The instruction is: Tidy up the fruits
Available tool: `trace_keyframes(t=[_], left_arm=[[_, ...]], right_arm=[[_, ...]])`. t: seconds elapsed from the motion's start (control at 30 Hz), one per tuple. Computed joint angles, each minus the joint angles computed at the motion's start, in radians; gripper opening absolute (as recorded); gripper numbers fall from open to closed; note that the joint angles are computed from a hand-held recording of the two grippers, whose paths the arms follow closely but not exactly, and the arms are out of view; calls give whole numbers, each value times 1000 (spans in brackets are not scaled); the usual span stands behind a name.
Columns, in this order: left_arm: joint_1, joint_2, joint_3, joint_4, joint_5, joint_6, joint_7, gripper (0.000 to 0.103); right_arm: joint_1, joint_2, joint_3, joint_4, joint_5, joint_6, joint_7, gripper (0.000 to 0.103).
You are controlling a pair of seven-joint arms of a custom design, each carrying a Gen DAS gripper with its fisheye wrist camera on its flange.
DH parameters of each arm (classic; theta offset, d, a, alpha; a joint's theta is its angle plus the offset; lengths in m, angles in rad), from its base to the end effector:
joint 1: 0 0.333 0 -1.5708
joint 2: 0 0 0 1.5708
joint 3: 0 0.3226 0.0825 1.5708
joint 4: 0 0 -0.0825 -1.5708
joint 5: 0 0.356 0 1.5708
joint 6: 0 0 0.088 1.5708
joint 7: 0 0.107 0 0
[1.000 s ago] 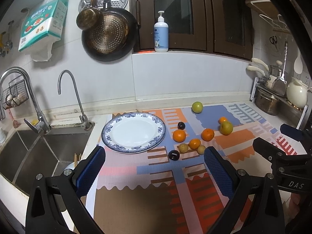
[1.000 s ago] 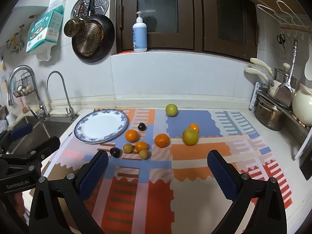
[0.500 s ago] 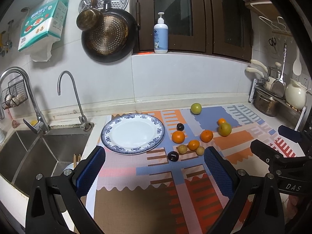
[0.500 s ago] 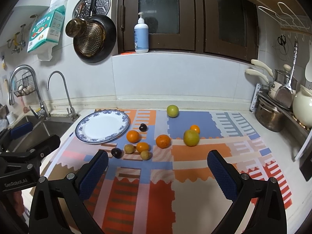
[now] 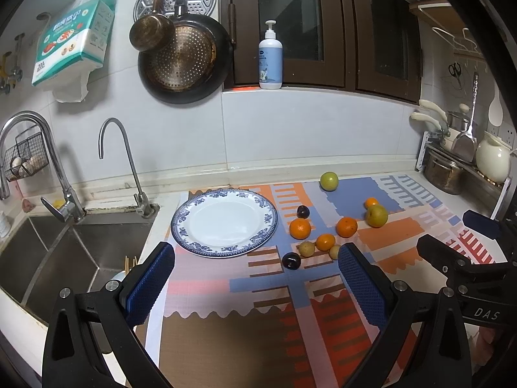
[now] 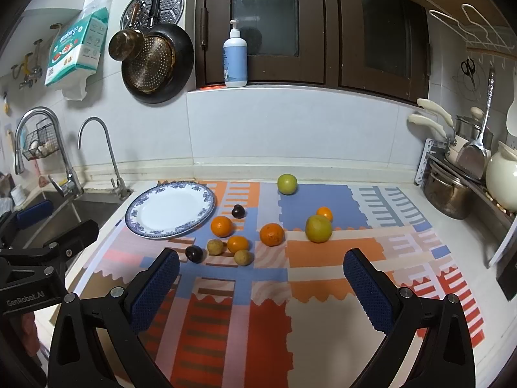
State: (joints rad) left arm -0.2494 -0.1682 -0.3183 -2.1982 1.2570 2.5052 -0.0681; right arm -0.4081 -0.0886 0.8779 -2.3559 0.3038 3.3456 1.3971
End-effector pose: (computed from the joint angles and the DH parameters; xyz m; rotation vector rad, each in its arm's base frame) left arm 0.4220 -0.2861 0.5169 -1.6690 1.4279 -0.7982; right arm 0.4717 0.2153 0.5050 -1.7860 1.2520 -0.7105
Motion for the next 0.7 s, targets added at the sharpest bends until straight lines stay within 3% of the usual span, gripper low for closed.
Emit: trace_keyframes(t=[0.07,0.2,0.5,0.7], left_arm=[[0,0,1,1,-1,3,1,103],[2,0,4,1,-5,10,8,103],[4,6,5,3,-6,21,10,103],[8,24,16,11,-16,48,29,103]], right_arm=[[5,3,-2,-1,7,3,-6,103],[-77,3,77,4,-19,-4,20,102],[-92,5,85,5,-52,-6,48,102],[-322,15,294,23,-135,-22,118,103]])
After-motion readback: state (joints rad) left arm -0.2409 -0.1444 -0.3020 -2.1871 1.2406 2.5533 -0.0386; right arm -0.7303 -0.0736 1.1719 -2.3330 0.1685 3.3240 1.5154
